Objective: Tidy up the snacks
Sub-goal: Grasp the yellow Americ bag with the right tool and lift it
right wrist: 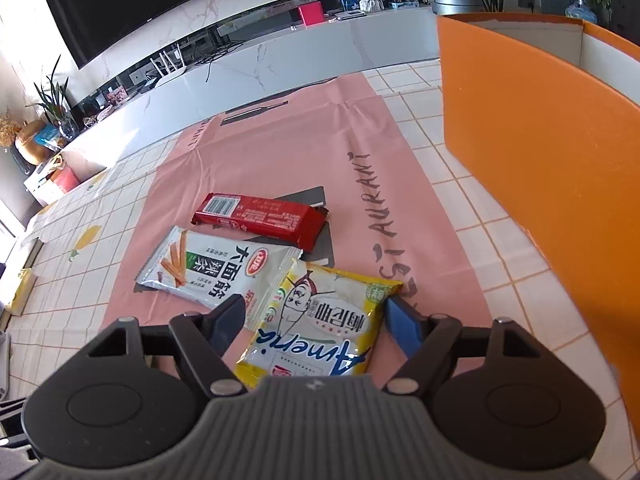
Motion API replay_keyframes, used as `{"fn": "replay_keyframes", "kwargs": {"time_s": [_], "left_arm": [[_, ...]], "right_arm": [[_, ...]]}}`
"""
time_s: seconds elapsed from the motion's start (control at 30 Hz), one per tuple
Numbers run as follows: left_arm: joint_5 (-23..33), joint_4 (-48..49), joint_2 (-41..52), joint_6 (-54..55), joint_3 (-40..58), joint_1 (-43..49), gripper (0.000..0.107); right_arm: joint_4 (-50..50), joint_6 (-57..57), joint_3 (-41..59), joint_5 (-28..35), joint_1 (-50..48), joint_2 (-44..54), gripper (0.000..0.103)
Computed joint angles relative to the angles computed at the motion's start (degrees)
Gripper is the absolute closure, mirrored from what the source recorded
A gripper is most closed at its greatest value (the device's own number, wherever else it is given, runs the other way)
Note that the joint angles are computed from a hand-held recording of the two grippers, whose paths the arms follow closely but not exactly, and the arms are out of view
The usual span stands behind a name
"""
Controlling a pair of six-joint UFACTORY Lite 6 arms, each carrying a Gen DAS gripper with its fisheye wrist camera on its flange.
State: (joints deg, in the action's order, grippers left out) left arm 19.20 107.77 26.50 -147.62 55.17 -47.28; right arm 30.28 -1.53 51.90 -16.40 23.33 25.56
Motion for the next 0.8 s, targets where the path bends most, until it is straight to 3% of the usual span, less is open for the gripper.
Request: {"fn": "replay_keyframes", "kwargs": {"time_s": [0.13, 0.2, 0.47, 0.67, 0.8], "left_arm": [[-0.7, 1.1, 0.0, -1.2, -0.2, 0.7, 0.080], [-0.6, 0.9, 0.0, -1.1, -0.3, 0.7, 0.079], [-2.0, -7.1, -1.2, 6.7, -0.4, 0.8, 0.073], [-1.7, -4.1, -1.5, 3.1, -1.3, 0.8, 0.072], [-0.6, -2.8, -0.7, 2.4, -0.8, 0.4, 0.075]], "right_arm": [[16.3, -21.1, 1.0, -4.6, 5.2, 2.5, 0.028], [19.2, -26.2, 0.7, -6.1, 6.8, 3.1, 0.028], [5.2, -18.6, -8.7, -4.8, 5.7, -4.4, 0.034], [-3.1, -14.2, -13.9, -3.2, 5.1, -9.0, 0.034], [-4.6, -12.8, -16.6, -3.7, 5.6, -11.3, 0.042]]}}
